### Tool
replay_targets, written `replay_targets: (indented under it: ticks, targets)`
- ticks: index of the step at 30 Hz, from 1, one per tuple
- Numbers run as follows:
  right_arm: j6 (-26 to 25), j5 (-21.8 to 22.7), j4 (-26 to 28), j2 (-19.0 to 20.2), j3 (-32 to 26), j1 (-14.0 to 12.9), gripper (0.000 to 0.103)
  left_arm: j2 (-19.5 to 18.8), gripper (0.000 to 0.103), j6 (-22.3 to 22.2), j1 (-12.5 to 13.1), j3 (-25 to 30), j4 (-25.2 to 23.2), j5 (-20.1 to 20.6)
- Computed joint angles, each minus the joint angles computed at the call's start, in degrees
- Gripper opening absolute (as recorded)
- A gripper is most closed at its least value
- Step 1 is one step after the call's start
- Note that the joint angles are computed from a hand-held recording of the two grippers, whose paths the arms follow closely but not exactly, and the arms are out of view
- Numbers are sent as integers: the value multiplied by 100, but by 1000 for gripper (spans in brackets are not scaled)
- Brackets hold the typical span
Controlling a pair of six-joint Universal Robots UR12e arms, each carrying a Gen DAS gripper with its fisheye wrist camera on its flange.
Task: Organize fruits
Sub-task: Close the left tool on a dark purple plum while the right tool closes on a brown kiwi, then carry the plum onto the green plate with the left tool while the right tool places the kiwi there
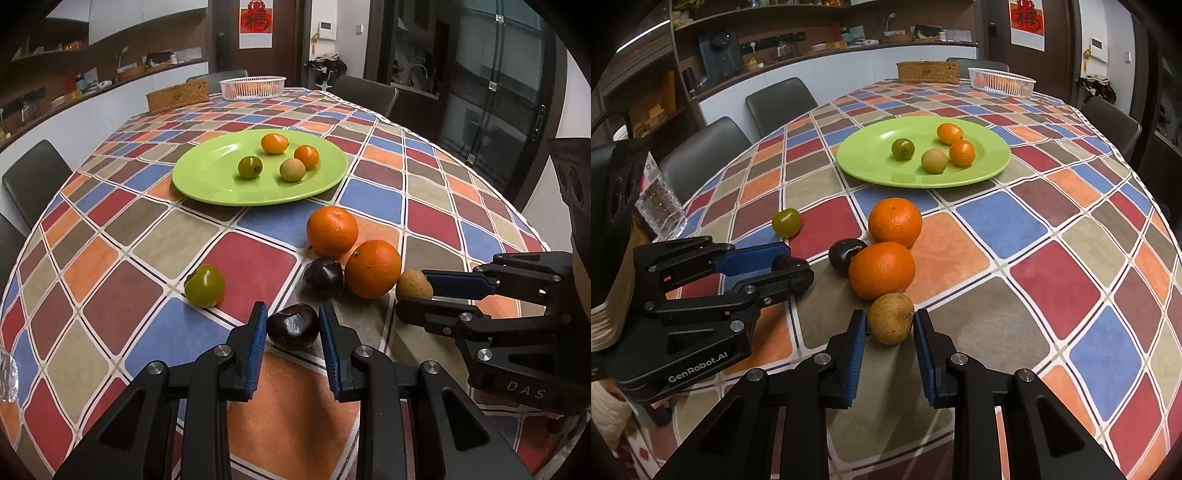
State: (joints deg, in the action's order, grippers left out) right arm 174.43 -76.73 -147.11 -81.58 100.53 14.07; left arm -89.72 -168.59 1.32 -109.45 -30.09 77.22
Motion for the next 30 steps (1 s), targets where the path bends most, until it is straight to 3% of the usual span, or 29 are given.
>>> replay_targets:
  ticks: [14,30]
  targets:
    - [12,95,-243,-165,90,-37,28,229,28,-184,-29,-72,245,62]
    - [96,187,-868,-184,-75,-142,28,268,28,-376,-108,106,721,287]
